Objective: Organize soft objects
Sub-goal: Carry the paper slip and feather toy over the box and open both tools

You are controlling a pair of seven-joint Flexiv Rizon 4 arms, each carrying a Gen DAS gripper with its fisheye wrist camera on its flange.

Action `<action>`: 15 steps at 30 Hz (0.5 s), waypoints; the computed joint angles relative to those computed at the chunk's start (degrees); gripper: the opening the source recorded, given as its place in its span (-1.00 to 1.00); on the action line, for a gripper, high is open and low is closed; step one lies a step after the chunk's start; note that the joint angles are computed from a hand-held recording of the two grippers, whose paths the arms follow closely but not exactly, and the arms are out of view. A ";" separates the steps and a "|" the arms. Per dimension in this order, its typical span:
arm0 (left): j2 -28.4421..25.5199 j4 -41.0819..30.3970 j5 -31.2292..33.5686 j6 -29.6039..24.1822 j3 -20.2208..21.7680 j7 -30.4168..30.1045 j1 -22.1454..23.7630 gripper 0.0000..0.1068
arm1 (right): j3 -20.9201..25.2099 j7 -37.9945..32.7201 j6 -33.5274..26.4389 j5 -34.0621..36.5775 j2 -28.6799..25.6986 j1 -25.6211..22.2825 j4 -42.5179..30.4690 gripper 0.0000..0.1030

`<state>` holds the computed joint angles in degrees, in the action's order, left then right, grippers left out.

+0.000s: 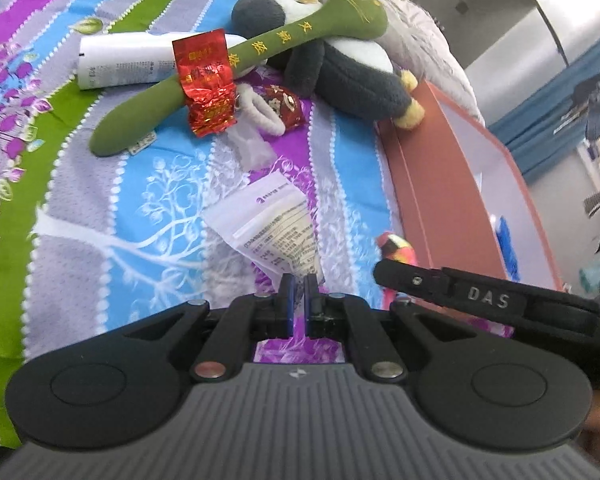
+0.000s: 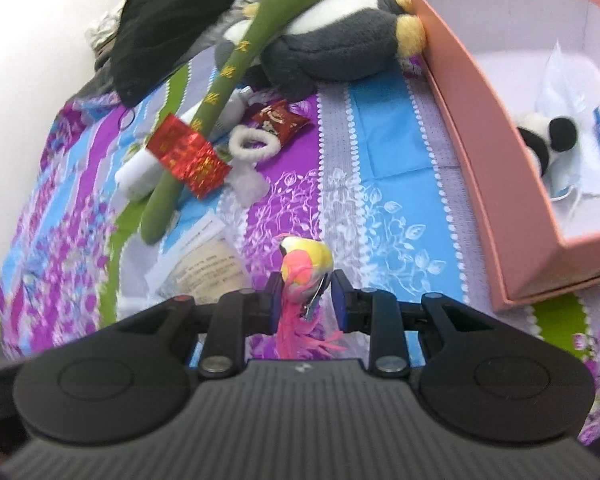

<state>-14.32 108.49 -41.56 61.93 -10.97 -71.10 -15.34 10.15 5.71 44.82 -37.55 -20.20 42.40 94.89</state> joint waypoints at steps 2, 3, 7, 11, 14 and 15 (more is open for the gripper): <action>1.13 0.83 1.19 -0.25 0.38 0.77 -0.08 -0.90 | 0.37 -0.23 -0.71 -0.41 0.58 0.48 0.46 -0.43; 1.59 0.99 1.59 -0.53 0.53 1.13 -0.09 -0.90 | 0.56 -0.06 -0.68 -0.52 0.95 0.60 0.85 -0.43; 3.16 0.58 3.38 0.33 1.10 2.71 -0.44 -0.90 | 0.87 1.46 -1.34 -2.04 2.52 1.09 1.99 -0.43; 4.08 -1.58 2.07 0.09 0.41 6.21 -0.55 -0.90 | 0.77 2.48 -2.69 -6.13 4.41 1.25 2.44 -0.43; 4.32 -3.92 1.83 -0.34 0.02 8.53 -1.10 -0.90 | 0.85 3.05 -4.32 -9.38 5.86 1.05 2.30 -0.43; 4.42 -4.71 1.44 -0.67 -0.11 9.09 -1.26 -0.90 | 0.89 3.14 -5.03 -10.53 6.32 0.95 2.22 -0.43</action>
